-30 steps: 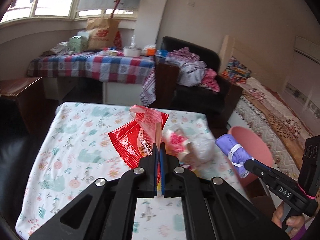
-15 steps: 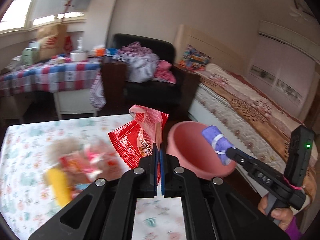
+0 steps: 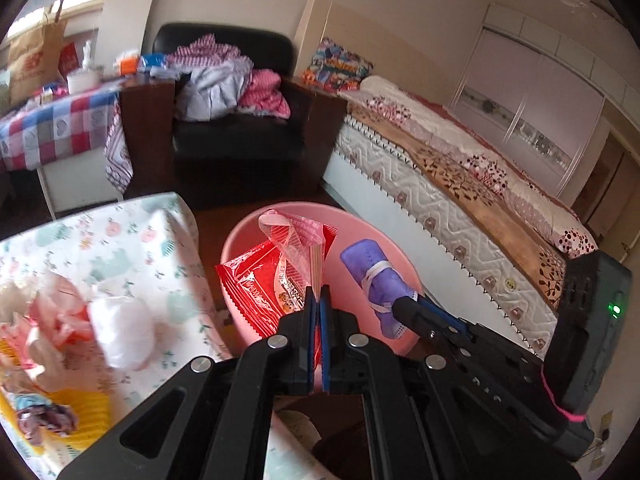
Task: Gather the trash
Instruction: 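Carry both held items over the pink bucket, then open both tools to drop the items into the pink bucket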
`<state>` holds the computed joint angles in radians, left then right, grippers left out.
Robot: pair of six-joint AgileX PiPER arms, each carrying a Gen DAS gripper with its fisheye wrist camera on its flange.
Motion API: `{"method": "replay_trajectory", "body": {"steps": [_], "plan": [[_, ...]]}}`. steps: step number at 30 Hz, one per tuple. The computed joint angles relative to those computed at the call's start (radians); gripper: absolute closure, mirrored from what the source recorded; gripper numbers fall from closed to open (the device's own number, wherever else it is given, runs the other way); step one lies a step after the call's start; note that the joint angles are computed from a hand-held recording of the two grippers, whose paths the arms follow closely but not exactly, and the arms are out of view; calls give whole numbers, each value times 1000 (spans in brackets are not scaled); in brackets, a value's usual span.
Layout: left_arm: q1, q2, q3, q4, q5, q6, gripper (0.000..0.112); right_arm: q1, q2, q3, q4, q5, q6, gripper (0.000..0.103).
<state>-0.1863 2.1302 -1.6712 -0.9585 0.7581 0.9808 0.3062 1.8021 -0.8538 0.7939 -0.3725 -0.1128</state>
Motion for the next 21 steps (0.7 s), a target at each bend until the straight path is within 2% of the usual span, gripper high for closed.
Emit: {"method": "replay_trajectory", "body": {"steps": [2, 5, 11, 13, 15, 17, 19, 21], "plan": [[-18, 54, -76, 56, 21, -89, 111, -12, 10, -6, -14, 7, 12, 91], [-37, 73, -94, 85, 8, -123, 111, -19, 22, -17, -7, 12, -2, 91], [-44, 49, -42, 65, -33, -74, 110, -7, 43, -47, 111, 8, -113, 91], [-41, 36, -23, 45, -42, -42, 105, -9, 47, -53, 138, 14, -135, 89], [-37, 20, -7, 26, -43, -22, 90, -11, 49, -62, 196, 21, -182, 89], [-29, 9, 2, 0, -42, 1, 83, -10, 48, -69, 236, 25, -218, 88], [-18, -1, 8, -22, -30, 24, 83, -7, 45, -72, 265, 24, -243, 72], [-12, -18, 18, -34, -29, 34, 82, 0, 36, -66, 267, 11, -243, 66]]}}
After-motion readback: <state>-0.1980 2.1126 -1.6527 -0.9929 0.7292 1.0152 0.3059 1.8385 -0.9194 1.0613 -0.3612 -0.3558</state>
